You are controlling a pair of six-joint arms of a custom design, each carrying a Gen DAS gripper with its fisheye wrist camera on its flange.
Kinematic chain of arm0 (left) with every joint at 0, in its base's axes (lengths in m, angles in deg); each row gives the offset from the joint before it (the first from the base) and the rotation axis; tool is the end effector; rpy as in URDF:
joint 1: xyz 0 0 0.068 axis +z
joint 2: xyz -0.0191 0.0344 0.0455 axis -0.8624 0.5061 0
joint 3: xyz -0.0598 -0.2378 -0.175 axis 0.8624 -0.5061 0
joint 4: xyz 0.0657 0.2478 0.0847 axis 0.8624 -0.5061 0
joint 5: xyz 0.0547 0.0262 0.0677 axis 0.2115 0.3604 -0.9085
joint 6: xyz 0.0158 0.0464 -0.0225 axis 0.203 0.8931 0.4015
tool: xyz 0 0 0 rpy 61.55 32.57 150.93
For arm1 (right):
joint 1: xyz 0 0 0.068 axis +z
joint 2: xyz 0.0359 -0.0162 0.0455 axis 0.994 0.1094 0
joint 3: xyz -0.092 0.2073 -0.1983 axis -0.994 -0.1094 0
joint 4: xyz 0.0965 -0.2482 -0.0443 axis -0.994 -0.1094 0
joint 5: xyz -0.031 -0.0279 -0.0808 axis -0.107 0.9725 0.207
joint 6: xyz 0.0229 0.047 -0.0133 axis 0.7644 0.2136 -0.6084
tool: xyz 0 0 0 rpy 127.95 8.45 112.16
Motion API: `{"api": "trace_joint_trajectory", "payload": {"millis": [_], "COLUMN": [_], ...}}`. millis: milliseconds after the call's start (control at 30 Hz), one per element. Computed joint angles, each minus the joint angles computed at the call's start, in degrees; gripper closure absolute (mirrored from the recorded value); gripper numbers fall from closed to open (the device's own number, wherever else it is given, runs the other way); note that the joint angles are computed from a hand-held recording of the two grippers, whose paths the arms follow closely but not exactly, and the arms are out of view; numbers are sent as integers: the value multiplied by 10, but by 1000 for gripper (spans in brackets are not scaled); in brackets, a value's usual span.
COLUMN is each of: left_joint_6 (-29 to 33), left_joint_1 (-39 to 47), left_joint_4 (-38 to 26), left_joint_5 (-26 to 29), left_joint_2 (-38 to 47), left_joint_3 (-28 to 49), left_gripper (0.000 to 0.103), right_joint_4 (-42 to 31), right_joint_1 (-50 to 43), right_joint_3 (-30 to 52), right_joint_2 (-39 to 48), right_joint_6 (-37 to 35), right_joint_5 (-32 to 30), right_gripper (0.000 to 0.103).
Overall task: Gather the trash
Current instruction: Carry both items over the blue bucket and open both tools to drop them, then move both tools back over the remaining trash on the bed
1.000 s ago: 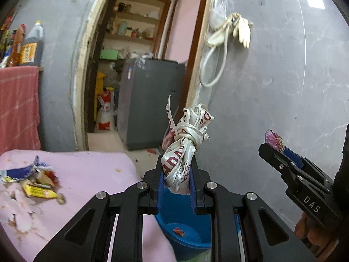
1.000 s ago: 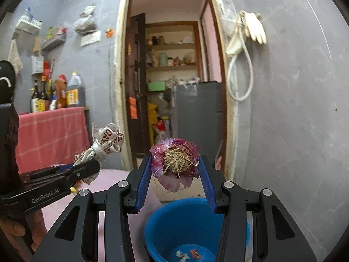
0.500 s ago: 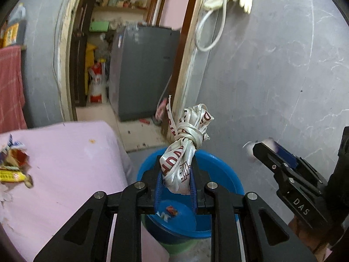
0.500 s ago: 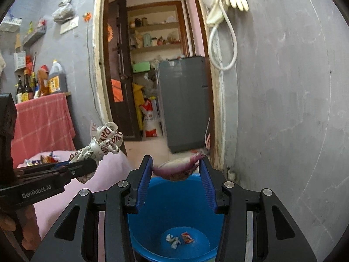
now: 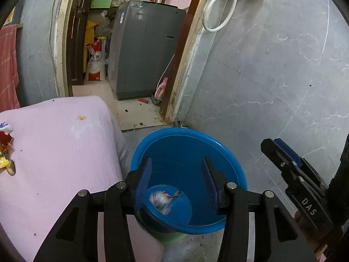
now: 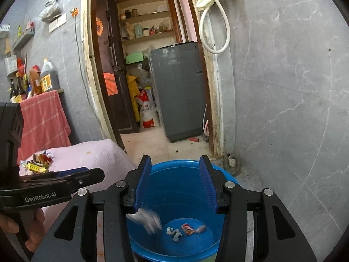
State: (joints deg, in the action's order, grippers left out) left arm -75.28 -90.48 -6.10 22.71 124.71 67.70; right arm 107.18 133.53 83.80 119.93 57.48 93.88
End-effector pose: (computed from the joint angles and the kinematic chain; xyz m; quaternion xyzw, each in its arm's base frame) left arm 0.2565 -0.1583 0.1777 0.1567 0.8854 -0.2141 0.3816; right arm 0.1627 0.1555 0.1608 0.0481 0.8292 0.0623 0.5534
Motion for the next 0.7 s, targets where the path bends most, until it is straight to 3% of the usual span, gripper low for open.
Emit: {"api": "trace_joint_trajectory", "payload": {"millis": [200,300,333,467,633,700], "left_joint_6": [-20,-16,-13,3,33,37], "left_joint_1": [24,38,45,70,148,181], "left_joint_4": [20,15,10,-8,-68,-96], "left_joint_5": [-6,-23,-32,-54,-27,-10], "left_joint_2": [-76,-128,-153,-246,-365,-413], "left_joint_3": [-42,-56,-63,-86,-100,-109], "left_gripper": [45,36,27,8,2,2], "right_joint_4": [-32,-39,-39,-43,-16,7], "right_joint_1": [35,58,71,113,163,181], "right_joint_3": [18,32,38,69,107,121], "right_joint_2": [-38,-49,-55,-56,-38,-26], "right_joint_6": [-10,-23,-29,-52,-89,-110], "right_joint_5": [47,75,88,129,171,182], "right_gripper": [51,35,30,19,1,0]}}
